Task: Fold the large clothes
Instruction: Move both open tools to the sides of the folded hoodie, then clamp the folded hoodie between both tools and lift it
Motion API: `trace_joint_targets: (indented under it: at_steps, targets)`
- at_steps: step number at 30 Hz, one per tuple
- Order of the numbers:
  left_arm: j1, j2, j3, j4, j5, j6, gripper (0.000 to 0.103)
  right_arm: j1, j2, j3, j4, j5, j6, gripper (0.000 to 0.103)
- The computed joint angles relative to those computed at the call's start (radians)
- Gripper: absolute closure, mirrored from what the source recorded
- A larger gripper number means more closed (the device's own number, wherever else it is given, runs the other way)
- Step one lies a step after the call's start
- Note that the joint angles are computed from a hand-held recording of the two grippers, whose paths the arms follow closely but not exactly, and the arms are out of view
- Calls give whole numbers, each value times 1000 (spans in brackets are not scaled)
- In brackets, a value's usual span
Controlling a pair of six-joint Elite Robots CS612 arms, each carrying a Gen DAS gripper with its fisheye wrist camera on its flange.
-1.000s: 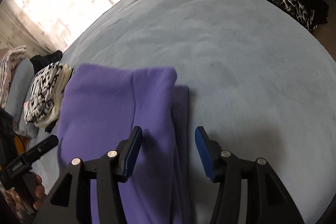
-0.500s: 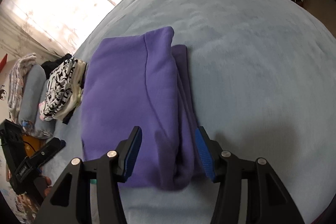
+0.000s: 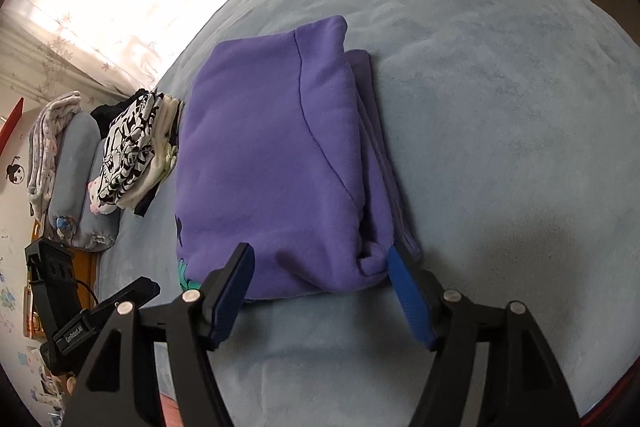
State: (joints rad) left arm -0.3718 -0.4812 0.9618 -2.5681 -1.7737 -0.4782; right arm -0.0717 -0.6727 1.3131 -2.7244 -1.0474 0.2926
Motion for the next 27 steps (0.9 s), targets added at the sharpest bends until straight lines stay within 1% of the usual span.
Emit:
trace_joint_targets:
  at_steps: [5,7,8,10,11,13,17,18,22,24,27]
  targets:
    - [-6,4,-8,-21,47,16,7,-11,13,-15,5,54,22,33]
    - [-7,11,-24,-14,50,31,7,-15,21,-28,10,72,26,33]
    - [-7,18,-37,-5,41,36,7,-17,26,-38,22,83,21,33]
    - [0,39,-75,13,-7,38,7,-19,35,-57,32,90,14,33]
    - [5,53,-101,22,-44,38,7,-20,40,-65,35,92,11,33]
    - [9,74,-136,39,-80,34,7,-22,51,-84,39,93,4,33]
    - [12,112,-202,61,-89,35,7,-25,75,-125,61,90,-4,32]
    - [11,115,-207,61,-91,34,7,-27,85,-142,79,95,-8,32]
    - [11,158,-280,95,-107,25,7,-35,126,-210,150,119,-24,32]
    - [11,183,-325,121,-117,26,7,-38,144,-237,173,141,-37,32]
    - [10,218,-390,167,-125,34,7,-42,178,-292,234,191,-79,32]
